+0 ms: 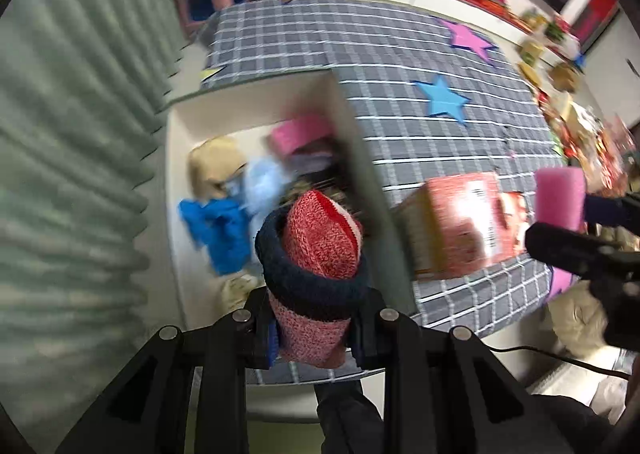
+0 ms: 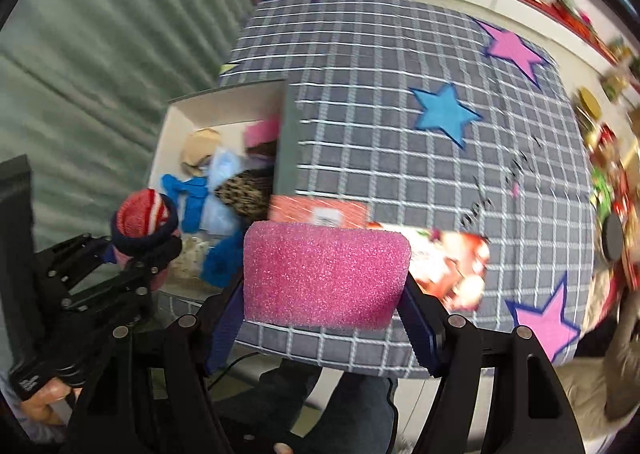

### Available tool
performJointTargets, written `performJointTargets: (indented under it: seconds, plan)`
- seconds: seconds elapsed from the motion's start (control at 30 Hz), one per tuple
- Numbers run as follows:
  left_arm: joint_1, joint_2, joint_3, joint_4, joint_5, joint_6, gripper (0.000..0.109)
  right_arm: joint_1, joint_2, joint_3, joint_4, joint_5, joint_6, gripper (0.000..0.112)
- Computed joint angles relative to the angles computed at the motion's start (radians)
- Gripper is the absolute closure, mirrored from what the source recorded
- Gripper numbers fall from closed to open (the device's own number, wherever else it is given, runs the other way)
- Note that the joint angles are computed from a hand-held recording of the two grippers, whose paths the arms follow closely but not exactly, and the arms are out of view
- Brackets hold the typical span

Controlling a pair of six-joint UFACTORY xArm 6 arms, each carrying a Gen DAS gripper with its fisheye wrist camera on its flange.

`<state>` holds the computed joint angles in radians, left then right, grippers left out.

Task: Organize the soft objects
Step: 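Lift and carry the striped sock and pink sponge with both tools over the box, then lower the striped sock and pink sponge into the box with both tools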

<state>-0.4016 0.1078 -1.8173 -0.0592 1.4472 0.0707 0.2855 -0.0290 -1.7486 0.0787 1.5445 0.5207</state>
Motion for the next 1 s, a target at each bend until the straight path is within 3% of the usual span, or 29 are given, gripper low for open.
performJointTargets:
  seconds: [0.37,1.0]
  plan:
    - [0.045,-0.039,0.084,0.040,-0.014,-0.071,0.080,0.073,0.256,-0.316,0.035,0.051,-0.093,0.040]
    - [0.046,0.009,0.043,0.044,0.009,-0.072,0.080,0.067,0.305,-0.344,0.073,0.068,-0.103,0.040]
